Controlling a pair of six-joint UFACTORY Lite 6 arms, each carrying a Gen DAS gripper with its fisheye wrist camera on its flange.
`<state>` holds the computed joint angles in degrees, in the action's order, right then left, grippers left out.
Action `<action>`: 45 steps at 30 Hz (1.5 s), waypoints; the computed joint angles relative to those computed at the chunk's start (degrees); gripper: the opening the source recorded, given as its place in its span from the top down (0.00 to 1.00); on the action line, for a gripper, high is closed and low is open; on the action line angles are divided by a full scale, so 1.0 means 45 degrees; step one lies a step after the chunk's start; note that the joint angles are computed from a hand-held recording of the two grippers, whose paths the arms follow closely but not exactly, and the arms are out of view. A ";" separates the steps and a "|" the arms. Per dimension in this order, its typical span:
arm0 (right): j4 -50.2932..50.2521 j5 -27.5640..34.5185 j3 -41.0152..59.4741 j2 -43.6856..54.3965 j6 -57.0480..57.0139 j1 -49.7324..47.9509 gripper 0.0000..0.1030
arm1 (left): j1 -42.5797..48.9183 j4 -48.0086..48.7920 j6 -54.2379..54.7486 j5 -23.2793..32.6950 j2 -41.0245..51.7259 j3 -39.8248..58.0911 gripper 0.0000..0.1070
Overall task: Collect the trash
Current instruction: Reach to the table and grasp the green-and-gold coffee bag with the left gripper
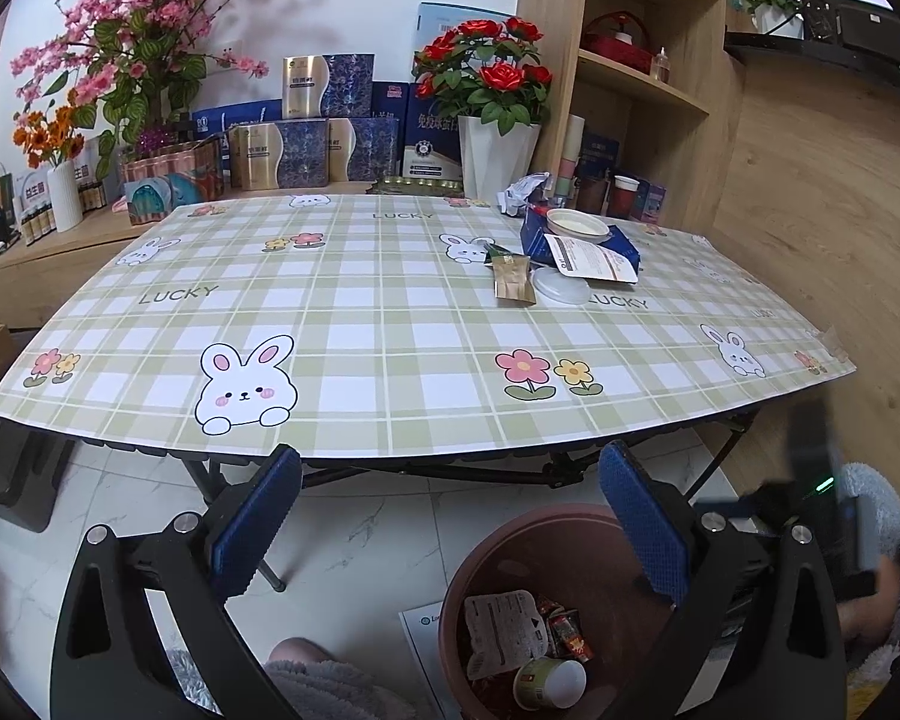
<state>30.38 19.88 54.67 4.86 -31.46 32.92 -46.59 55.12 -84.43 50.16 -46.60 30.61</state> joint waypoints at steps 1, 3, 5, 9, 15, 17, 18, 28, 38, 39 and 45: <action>0.0366 -0.0026 -0.0033 -0.0274 -0.0368 -0.0153 0.06 | 0.0010 -0.0005 -0.0006 0.0003 0.0011 0.0000 0.09; -0.0001 -0.0214 0.0017 -0.0825 0.0063 -0.0268 0.06 | 0.0031 -0.0024 0.0031 0.0001 0.0074 0.0035 0.09; -0.0003 -0.0457 -0.0009 -0.1395 -0.0047 -0.0525 0.06 | -0.0024 0.0001 0.0028 0.0033 0.0202 0.0085 0.09; 0.0510 -0.0574 0.0035 -0.2264 -0.0702 -0.1145 0.06 | -0.0202 0.0087 0.0032 0.0144 0.0547 0.0221 0.09; 0.1398 -0.0063 0.0682 -0.2514 -0.1495 -0.2232 0.06 | 0.0226 -0.0280 0.0548 -0.0201 0.1018 0.0414 0.09; 0.1050 -0.0036 0.0983 -0.2426 -0.1122 -0.2487 0.06 | 0.0561 -0.0553 0.0883 -0.0413 0.1194 0.0554 0.09; 0.1002 -0.0042 0.1083 -0.2427 -0.1093 -0.2619 0.06 | 0.0660 -0.0660 0.0997 -0.0457 0.1260 0.0630 0.09; 0.1810 0.0132 0.2697 -0.1113 -0.1540 -0.3837 0.06 | 0.3435 -0.3085 0.3979 -0.2167 0.2122 0.1908 0.09; 0.1500 0.0169 0.5082 0.1485 -0.0978 -0.4110 0.06 | 0.6382 -0.7191 0.9599 -0.4708 0.7486 0.6580 0.10; 0.1466 0.0211 0.5405 0.1796 -0.0889 -0.4132 0.06 | 0.6561 -0.7676 1.0132 -0.4842 0.8143 0.7178 0.11; 0.0438 0.0424 0.7291 0.3375 0.0330 -0.4055 0.06 | 0.7692 -1.0899 1.3570 -0.4807 1.3554 1.2560 0.23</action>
